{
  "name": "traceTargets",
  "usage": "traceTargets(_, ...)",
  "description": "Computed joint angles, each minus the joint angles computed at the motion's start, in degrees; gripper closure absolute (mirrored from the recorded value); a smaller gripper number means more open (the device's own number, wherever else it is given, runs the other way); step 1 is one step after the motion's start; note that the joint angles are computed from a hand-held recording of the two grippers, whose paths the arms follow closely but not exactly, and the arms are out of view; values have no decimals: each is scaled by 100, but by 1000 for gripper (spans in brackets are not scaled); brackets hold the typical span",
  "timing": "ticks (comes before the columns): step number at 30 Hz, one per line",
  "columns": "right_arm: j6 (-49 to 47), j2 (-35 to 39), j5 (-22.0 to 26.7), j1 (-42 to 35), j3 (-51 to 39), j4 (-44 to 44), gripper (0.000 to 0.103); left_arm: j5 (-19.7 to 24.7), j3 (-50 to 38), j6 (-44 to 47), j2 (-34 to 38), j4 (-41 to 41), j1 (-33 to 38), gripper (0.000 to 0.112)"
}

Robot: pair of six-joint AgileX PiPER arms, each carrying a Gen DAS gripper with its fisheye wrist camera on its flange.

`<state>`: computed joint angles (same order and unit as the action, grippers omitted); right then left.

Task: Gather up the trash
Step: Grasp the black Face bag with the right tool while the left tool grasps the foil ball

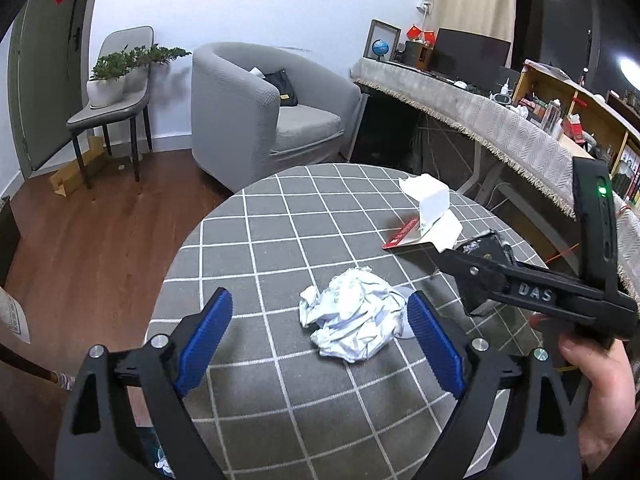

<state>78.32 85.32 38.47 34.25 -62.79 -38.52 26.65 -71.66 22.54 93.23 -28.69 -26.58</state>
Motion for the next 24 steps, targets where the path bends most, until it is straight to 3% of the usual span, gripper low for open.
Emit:
traceTargets(2, -155, -122, -45, -43, 107, 85, 17, -19, -37, -118, 27, 141, -37, 24)
traceTargets(4, -377, -192, -132, -140, 172, 226, 31, -15, -94, -259, 65, 264, -96, 28)
traceTargets(7, -828, -361, -383, -350, 371, 601, 43, 12, -203, -434, 152, 408, -181, 29)
traceTargets(12, -1932, -638, -960, -730, 693, 1560, 58, 313, -530, -675, 398, 728, -342, 29)
traceTargets(15, -2550, -700, -1007, -782, 710, 1958, 68, 317, -602, -786, 455, 795, -391, 31)
traceTargets(18, -3029, -710, -968, -817, 684, 2260, 76, 457, -751, -1037, 572, 1022, -432, 38)
traceTargets(24, -3741, -747, -947, -990, 695, 2798, 82, 693, -954, -1131, 719, 1218, -476, 51)
